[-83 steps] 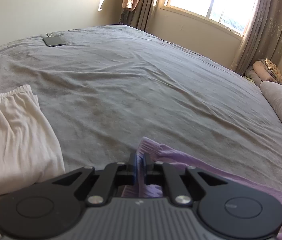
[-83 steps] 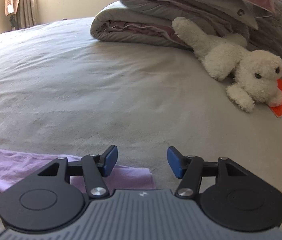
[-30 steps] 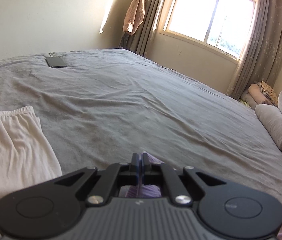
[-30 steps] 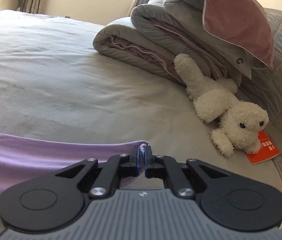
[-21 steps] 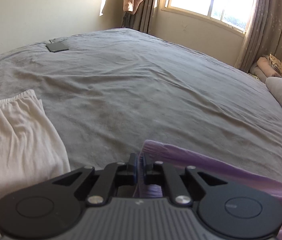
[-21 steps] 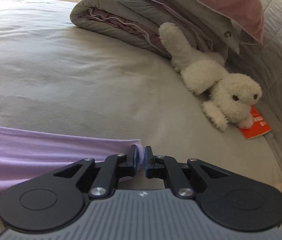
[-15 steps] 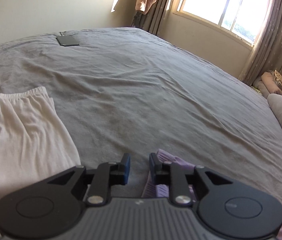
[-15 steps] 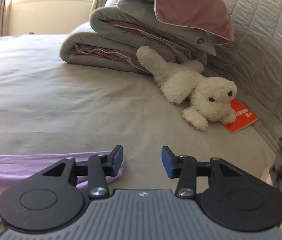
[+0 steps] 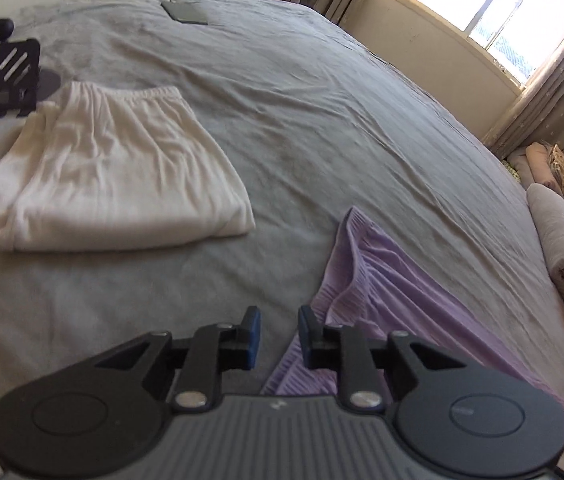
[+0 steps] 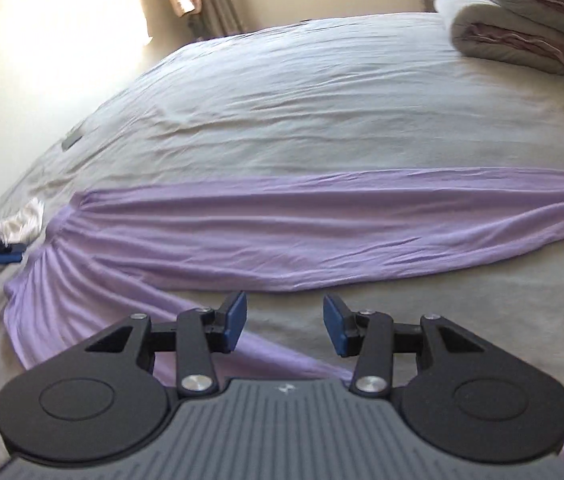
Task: Fold clothes
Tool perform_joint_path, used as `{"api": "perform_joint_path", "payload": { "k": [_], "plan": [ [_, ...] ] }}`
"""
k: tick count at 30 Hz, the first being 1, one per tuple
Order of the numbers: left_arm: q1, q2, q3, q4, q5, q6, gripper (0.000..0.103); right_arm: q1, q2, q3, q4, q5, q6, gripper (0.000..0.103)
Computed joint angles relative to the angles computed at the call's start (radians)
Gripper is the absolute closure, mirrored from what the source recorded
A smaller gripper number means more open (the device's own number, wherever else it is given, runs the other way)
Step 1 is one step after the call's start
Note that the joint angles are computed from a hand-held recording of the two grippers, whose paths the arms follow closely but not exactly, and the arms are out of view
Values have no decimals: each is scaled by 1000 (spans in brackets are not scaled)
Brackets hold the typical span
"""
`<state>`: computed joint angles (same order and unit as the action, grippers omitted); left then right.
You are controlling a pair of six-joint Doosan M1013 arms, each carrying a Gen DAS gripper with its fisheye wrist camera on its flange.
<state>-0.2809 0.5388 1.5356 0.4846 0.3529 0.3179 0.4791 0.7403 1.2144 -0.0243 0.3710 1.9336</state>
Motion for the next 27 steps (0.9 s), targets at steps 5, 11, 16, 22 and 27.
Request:
{"api": "perform_joint_path", "payload": {
  "k": [5,11,16,22,27],
  "plan": [
    [-13,-1,8,-45,12,164,64,16,45,-57,52,20,-112,57],
    [-29,15,-13,-64,45,229,73,38,53,-74,-34,62,-142,89],
    [-30,4,-1,-8,44,218,99,46,48,-64,-74,65,-153,94],
    [-11,-40,55,53,-5,105,100,48,44,-68,-22,78,-223,94],
    [-16,-28,41,16,47,180,100,53,47,-77,-1,106,-249,90]
  ]
}}
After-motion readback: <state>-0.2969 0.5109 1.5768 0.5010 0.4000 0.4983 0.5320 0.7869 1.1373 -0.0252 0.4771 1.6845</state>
